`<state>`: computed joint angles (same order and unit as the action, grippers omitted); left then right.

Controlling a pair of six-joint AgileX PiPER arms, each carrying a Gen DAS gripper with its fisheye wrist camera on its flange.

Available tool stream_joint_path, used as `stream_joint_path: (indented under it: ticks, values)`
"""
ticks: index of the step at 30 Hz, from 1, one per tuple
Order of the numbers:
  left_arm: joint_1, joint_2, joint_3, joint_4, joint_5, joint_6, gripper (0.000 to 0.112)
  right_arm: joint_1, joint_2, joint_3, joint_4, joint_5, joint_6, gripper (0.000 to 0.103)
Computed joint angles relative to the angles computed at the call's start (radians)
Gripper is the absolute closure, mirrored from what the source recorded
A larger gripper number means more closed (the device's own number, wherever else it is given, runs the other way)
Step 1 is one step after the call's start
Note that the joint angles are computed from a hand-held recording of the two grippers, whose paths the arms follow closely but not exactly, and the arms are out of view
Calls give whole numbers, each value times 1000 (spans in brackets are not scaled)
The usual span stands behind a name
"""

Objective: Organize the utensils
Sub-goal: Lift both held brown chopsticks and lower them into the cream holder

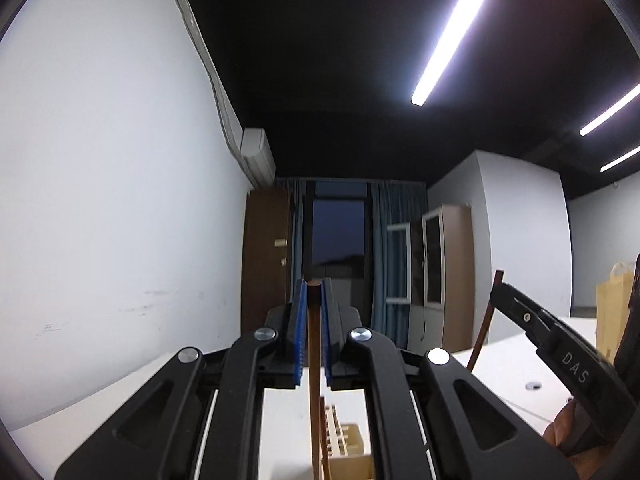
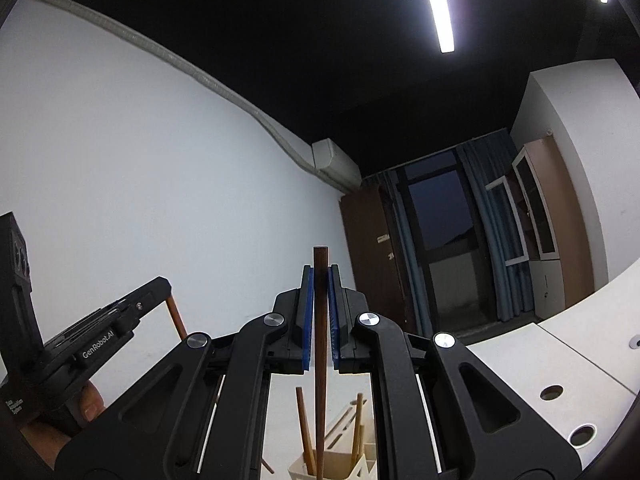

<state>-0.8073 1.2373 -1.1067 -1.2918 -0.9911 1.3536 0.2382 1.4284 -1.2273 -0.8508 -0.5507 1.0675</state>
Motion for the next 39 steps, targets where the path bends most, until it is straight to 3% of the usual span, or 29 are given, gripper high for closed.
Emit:
stream_joint_path:
  ticks: [5,11,15,19,28,39]
  values:
    - [-11,3,69,153,-74,-154,106,-6,26,26,158,-86,-159,97]
    - [41,18,41,143,47,-194,105,12,118,-50,173,-94,-204,97]
    - [85,52,19,151,80,-204,105,24,171,-100,140,-67,-193,97]
    - [146,78,-9,120,153,-193,105,29,227,-174,50,-13,-102,97]
    - [293,144,-102,-116,362,-36,105,39,287,-271,-214,88,139,97]
    - [456,230,-179,-410,589,218,105,56,365,-392,-630,140,528,96]
